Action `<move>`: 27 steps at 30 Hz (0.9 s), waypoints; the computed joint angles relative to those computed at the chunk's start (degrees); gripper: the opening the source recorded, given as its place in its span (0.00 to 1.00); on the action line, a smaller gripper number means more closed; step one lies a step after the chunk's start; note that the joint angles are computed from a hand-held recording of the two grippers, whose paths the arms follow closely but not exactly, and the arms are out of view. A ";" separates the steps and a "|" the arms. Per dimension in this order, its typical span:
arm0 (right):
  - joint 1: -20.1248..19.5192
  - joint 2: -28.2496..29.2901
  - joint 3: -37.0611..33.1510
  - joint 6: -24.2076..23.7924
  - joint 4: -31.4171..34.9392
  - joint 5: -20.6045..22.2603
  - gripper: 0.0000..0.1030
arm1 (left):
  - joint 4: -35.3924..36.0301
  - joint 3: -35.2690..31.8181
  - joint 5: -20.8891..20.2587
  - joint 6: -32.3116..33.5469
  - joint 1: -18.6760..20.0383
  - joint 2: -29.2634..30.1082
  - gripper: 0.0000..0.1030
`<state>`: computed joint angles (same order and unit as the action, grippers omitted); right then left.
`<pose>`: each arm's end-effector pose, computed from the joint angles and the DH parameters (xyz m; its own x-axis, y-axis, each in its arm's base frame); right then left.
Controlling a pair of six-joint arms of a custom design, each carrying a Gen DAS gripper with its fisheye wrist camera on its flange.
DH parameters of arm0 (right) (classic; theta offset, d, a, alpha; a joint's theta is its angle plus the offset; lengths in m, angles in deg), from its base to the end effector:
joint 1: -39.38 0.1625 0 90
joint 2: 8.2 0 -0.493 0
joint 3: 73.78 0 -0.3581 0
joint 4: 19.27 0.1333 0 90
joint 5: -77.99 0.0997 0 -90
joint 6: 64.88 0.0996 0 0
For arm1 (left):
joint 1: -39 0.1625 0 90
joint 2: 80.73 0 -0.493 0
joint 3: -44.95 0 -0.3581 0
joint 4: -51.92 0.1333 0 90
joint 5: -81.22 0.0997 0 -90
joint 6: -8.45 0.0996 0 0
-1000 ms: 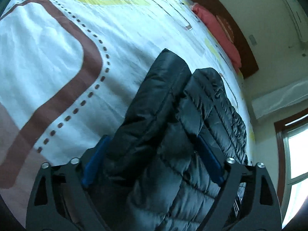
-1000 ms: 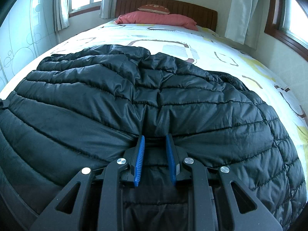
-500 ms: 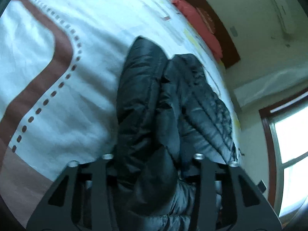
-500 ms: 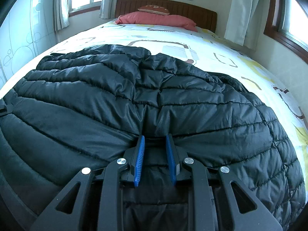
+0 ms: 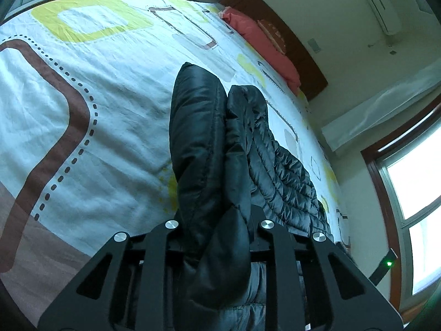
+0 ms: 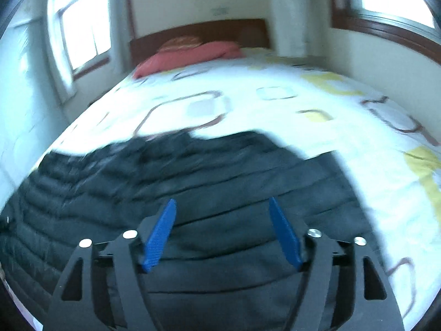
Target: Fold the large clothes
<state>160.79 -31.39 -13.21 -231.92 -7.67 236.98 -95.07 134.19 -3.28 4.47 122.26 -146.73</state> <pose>0.3919 -0.5644 0.0469 -0.6976 0.4719 0.5392 -0.2430 0.5521 -0.7976 0.0635 -0.6797 0.4445 -0.9991 0.0065 -0.0409 0.0283 0.8282 -0.5598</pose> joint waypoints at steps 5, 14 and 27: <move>-4.44 -7.84 11.15 11.53 2.80 -3.77 0.75 | -0.36 0.44 -0.67 0.30 -0.30 -0.47 0.21; -13.47 -17.62 28.12 12.73 -9.94 -30.39 0.77 | 0.18 1.07 -2.45 -0.39 -3.07 -1.59 0.21; -16.13 -20.00 34.74 11.85 -20.18 -38.51 0.41 | -3.93 6.47 -1.00 1.87 -12.98 -2.40 0.20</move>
<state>144.67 -51.39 21.52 -220.07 -27.85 198.47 -99.00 140.67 -4.27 6.34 109.28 -149.13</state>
